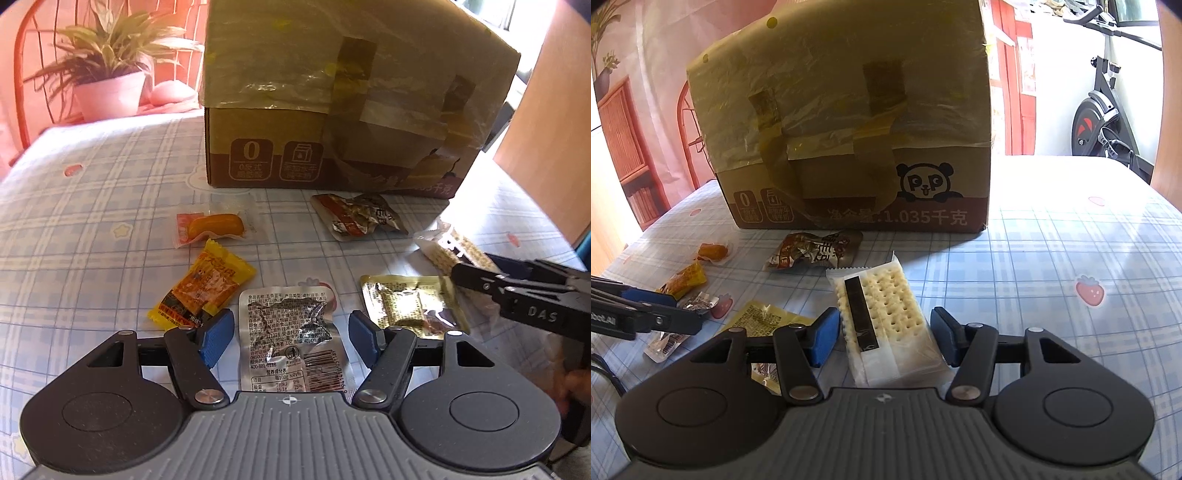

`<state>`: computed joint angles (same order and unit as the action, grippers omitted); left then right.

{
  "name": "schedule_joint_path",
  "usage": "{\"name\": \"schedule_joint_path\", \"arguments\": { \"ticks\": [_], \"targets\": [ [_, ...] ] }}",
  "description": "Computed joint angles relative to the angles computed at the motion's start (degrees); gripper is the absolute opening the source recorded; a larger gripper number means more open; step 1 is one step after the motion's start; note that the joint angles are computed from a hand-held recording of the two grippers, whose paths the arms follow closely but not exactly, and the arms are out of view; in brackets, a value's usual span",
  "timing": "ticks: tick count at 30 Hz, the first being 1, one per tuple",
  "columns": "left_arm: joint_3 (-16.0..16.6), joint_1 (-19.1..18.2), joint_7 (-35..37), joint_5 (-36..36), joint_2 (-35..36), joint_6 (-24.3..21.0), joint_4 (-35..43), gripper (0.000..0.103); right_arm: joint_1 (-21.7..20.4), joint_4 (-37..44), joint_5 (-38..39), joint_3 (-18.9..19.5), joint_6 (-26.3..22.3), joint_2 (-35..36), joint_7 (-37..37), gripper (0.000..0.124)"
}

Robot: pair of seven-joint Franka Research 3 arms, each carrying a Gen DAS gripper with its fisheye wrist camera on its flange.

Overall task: Organize snacks
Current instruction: 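Move the left tool to the clear printed packet while the right tool approaches the cracker pack, then grasp the clear printed packet with the left tool while the right tool grasps the cracker pack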

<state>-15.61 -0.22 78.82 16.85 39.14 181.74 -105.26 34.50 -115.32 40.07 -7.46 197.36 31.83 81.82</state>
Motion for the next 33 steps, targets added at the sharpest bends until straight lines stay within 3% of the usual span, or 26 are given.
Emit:
{"name": "schedule_joint_path", "arguments": {
  "ticks": [2, 3, 4, 7, 20, 24, 27, 30, 33],
  "targets": [
    [3.90, -3.61, -1.39, 0.36, -0.63, 0.73, -0.34, 0.070, -0.47, -0.05, -0.18, 0.47, 0.14, -0.05, 0.13, 0.058],
    [6.04, -5.48, -2.59, 0.68, -1.01, 1.08, -0.60, 0.063, -0.71, -0.11, -0.29, 0.71, 0.21, -0.10, 0.18, 0.058],
    [6.19, -5.49, -2.76, 0.66, -1.14, 1.25, -0.78, 0.062, -0.70, -0.06, -0.22, 0.73, 0.24, -0.07, 0.23, 0.058],
    [0.76, -0.06, -1.84, 0.66, -0.93, 1.68, -1.57, 0.060, -1.88, -0.17, -0.78, 1.93, 0.71, -0.12, 0.65, 0.058],
    [-0.57, 1.84, -1.62, 3.56, -2.06, 5.90, -4.82, 0.051, -2.96, -0.28, -1.22, 3.04, 1.10, -0.22, 1.11, 0.057],
    [-2.74, 3.96, -1.40, 4.86, -1.66, 6.44, -5.01, 0.042, -2.99, -0.28, -1.26, 3.06, 1.09, -0.23, 1.18, 0.057],
    [-2.60, 3.79, -1.37, 5.19, -1.49, 6.09, -4.73, 0.043, -3.24, -0.31, -1.41, 3.32, 1.17, -0.25, 1.35, 0.057],
    [0.45, 0.79, -2.31, 4.48, -2.04, 5.03, -4.35, 0.058, -3.48, -0.42, -1.61, 3.51, 1.24, -0.31, 1.44, 0.057],
    [-1.43, 2.64, -2.24, 3.63, -1.97, 3.10, -4.22, 0.062, -3.60, -0.45, -1.71, 3.63, 1.29, -0.32, 1.53, 0.057]
  ]
}}
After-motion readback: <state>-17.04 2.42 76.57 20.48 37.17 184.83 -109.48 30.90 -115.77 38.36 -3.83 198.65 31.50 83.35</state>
